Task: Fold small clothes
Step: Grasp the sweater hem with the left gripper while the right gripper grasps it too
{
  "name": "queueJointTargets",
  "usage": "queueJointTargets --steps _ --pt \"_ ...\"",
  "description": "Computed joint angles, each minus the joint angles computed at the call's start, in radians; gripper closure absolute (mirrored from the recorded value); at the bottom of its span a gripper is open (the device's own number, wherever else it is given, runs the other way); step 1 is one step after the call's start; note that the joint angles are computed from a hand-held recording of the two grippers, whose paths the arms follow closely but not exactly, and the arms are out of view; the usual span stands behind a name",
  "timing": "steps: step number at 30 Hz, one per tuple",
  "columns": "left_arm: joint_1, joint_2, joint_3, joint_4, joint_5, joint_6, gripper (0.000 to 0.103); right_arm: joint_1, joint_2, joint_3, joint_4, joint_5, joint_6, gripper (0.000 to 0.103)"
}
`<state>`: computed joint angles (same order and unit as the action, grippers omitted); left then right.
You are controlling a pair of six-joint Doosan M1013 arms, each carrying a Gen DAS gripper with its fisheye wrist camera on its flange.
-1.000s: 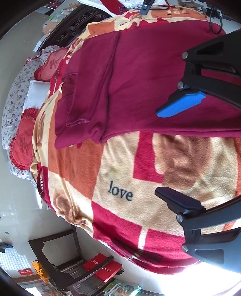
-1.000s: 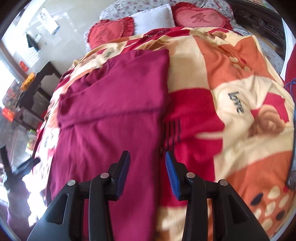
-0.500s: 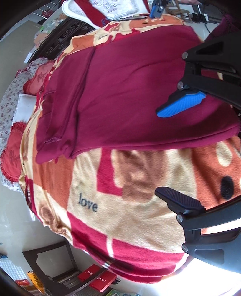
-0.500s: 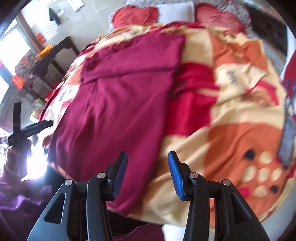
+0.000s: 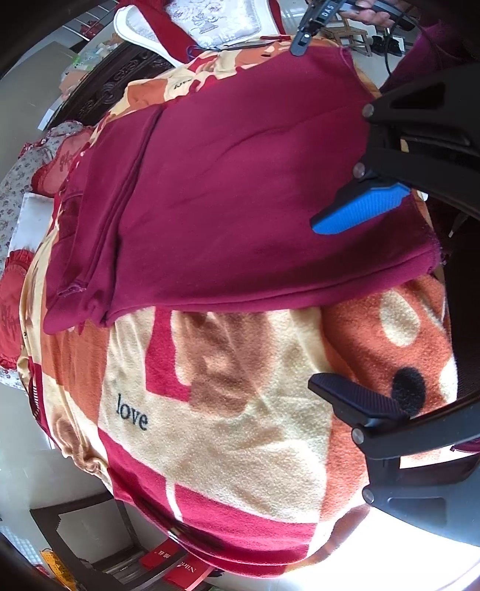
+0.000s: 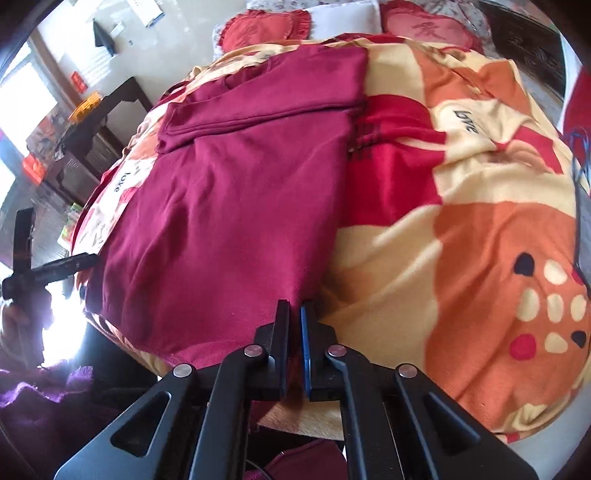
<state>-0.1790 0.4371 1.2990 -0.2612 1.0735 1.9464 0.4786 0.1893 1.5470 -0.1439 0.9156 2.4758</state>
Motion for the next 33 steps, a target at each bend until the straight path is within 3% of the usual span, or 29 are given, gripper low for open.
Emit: queueJointTargets --steps 2,4,7,10,13,18,22,23,24,25,27,30,33 --pt "-0.001 -0.003 0.006 0.000 0.016 0.006 0.022 -0.005 -0.010 0.016 0.014 -0.008 0.028 0.103" --pt "0.000 -0.007 0.012 -0.012 0.032 0.016 0.022 -0.018 -0.034 0.053 0.055 -0.051 0.076 0.093" --pt "-0.001 -0.010 0.019 -0.019 0.052 0.030 0.022 -0.033 -0.053 0.085 0.138 -0.100 0.045 0.093" --pt "-0.005 -0.009 0.022 -0.027 0.067 0.052 0.022 -0.032 -0.047 0.088 0.182 -0.092 0.005 0.090" --pt "-0.012 0.002 0.015 -0.010 0.076 0.034 0.023 -0.029 -0.051 0.098 0.196 -0.129 -0.003 0.082" --pt "-0.011 0.009 0.009 -0.022 0.084 0.037 0.023 -0.037 -0.036 0.086 0.323 -0.139 -0.145 0.082" --pt "-0.012 0.019 0.006 -0.017 0.084 0.027 0.024 -0.033 -0.023 0.082 0.338 -0.148 -0.191 0.083" --pt "-0.013 0.017 0.008 -0.009 0.078 0.028 0.028 -0.032 -0.022 0.085 0.341 -0.161 -0.191 0.086" --pt "-0.015 0.014 0.012 -0.001 0.070 0.033 0.041 -0.030 -0.021 0.085 0.333 -0.165 -0.191 0.097" --pt "-0.016 0.009 0.014 0.005 0.060 0.048 0.063 -0.026 -0.019 0.079 0.315 -0.159 -0.188 0.103" --pt "-0.015 0.007 0.011 0.017 0.052 0.045 0.084 -0.033 -0.032 0.088 0.337 -0.200 -0.209 0.103" --pt "0.006 0.022 -0.023 -0.050 0.094 0.050 0.092 -0.048 -0.050 0.103 0.392 -0.301 -0.252 0.103" --pt "0.017 0.026 -0.050 -0.101 0.102 0.073 0.093 -0.056 -0.048 0.081 0.371 -0.326 -0.266 0.103"
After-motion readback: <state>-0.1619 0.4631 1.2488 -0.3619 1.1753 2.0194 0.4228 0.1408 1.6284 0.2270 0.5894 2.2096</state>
